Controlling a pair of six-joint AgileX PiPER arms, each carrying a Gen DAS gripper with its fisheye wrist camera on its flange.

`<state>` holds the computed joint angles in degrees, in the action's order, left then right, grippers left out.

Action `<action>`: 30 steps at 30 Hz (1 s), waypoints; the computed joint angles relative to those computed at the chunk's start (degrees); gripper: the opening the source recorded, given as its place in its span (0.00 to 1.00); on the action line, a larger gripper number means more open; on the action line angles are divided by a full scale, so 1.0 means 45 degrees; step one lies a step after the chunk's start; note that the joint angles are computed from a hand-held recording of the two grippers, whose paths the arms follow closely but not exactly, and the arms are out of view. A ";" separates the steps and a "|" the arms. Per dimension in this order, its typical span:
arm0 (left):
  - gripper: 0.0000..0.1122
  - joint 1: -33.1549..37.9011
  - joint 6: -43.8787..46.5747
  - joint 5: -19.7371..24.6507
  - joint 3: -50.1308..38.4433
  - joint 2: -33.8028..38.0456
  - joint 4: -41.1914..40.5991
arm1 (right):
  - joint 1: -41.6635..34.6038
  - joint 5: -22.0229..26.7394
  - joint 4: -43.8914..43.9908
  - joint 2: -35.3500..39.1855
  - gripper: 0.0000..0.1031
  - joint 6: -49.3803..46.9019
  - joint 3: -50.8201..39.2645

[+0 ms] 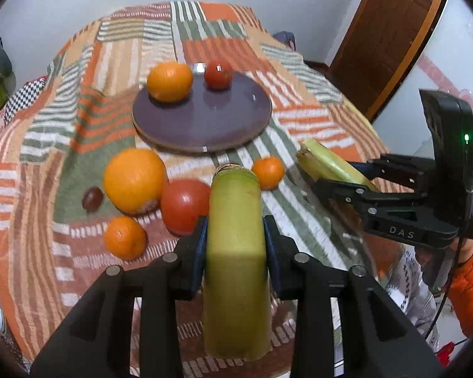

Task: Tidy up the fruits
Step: 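Carry both cylinders over the purple plate and lower them onto it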

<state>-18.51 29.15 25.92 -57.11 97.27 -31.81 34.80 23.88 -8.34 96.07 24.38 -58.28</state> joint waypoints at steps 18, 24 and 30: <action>0.30 0.0564 -0.1548 0.1102 -0.4524 0.1827 0.1885 | -0.0621 0.0055 -0.0894 0.0608 0.34 0.0382 -0.2569; 0.30 0.0680 -0.1581 0.1797 -0.6321 0.3343 0.1990 | -0.0812 0.0177 -0.0383 0.1670 0.34 -0.0475 -0.3782; 0.30 0.0540 -0.2047 0.2509 -0.8215 0.4855 0.2935 | -0.1068 0.0285 0.0473 0.2728 0.34 -0.1574 -0.4750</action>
